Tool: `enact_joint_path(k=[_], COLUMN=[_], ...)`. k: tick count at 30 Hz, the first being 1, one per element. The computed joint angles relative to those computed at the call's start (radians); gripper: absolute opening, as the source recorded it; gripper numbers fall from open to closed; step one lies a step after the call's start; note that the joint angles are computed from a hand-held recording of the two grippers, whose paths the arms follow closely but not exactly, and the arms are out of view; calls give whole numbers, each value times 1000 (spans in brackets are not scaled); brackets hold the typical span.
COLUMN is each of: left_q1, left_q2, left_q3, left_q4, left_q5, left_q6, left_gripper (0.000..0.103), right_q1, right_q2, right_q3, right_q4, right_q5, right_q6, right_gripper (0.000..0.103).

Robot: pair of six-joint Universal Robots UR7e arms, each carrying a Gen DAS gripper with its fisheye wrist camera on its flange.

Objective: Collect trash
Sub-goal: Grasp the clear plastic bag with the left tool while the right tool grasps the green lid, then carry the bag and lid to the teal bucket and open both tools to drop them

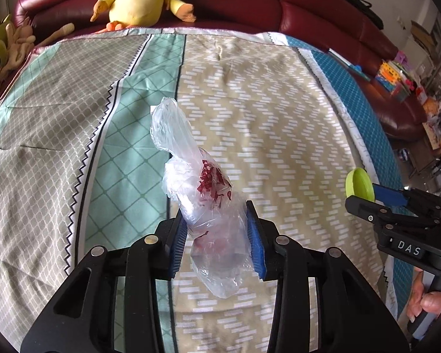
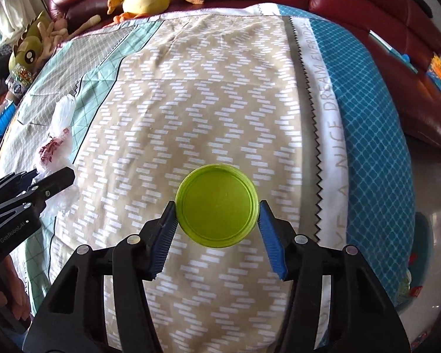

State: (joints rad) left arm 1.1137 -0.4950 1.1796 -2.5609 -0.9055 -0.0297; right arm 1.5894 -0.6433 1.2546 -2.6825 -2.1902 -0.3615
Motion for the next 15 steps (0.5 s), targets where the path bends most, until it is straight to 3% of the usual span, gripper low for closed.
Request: enact_joint_path(k=[15], left_q1=[-106], left_q2=[114], left_q3=[-79], left_q4=[52], left_q5=[-66], left_q6=[56], left_gripper=[38], right_q1=[-107], right_q2=[-286], right_q3=[262], right_q4=[-167], right_q5=[77], right_q6=[63], right_gripper=[53])
